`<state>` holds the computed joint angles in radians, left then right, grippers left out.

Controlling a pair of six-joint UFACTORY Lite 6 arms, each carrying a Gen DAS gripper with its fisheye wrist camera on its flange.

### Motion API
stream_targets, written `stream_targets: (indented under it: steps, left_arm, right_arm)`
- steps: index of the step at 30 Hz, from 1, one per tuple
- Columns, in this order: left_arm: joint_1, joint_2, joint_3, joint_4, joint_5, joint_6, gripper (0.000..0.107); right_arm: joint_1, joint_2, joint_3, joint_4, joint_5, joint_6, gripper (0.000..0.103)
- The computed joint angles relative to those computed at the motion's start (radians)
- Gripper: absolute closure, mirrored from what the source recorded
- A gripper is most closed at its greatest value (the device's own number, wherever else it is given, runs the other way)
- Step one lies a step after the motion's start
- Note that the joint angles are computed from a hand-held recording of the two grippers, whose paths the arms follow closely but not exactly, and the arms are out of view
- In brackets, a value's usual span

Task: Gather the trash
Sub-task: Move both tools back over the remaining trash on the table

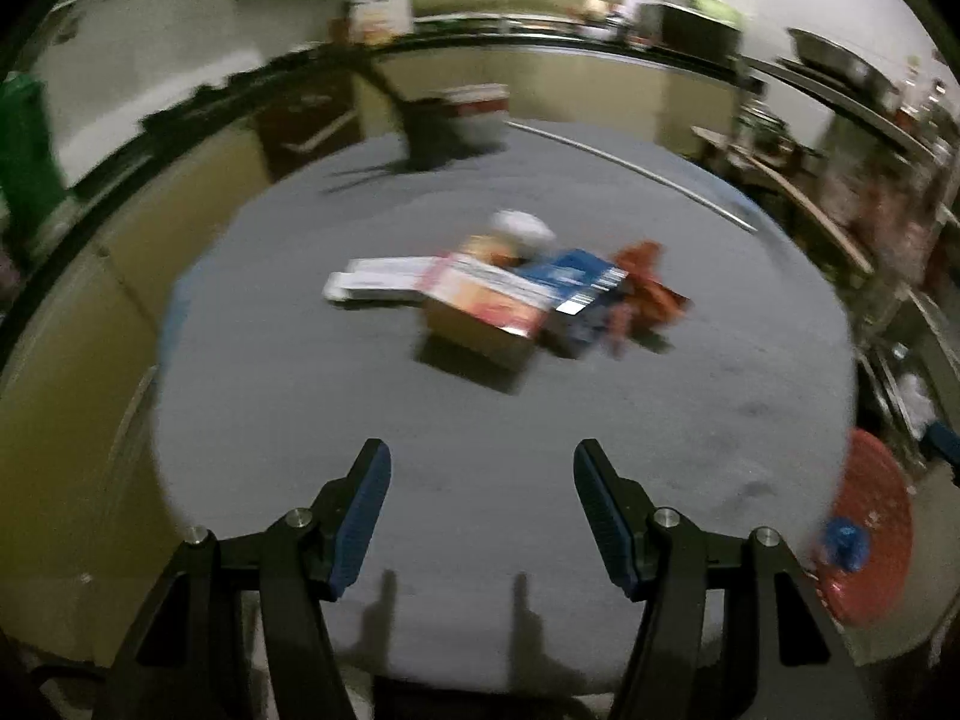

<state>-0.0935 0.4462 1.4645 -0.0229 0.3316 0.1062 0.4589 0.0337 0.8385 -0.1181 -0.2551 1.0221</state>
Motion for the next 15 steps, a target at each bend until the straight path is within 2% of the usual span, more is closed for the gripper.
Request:
stream_targets:
  steps: [4, 8, 11, 15]
  left_arm:
    - [0.025, 0.021, 0.041, 0.189, -0.008, -0.17, 0.043]
    - [0.041, 0.01, 0.029, 0.245, -0.002, -0.213, 0.042]
    - [0.043, 0.006, 0.024, 0.252, 0.001, -0.206, 0.042]
    - [0.04, 0.019, 0.028, 0.29, 0.002, -0.233, 0.042]
  right_arm:
    - [0.05, 0.142, 0.192, -0.056, 0.05, 0.017, 0.027]
    - [0.089, 0.275, 0.388, -0.208, 0.094, 0.134, 0.026]
    - [0.112, 0.355, 0.506, -0.353, 0.121, 0.26, 0.027]
    - [0.127, 0.452, 0.642, -0.698, 0.148, 0.585, 0.027]
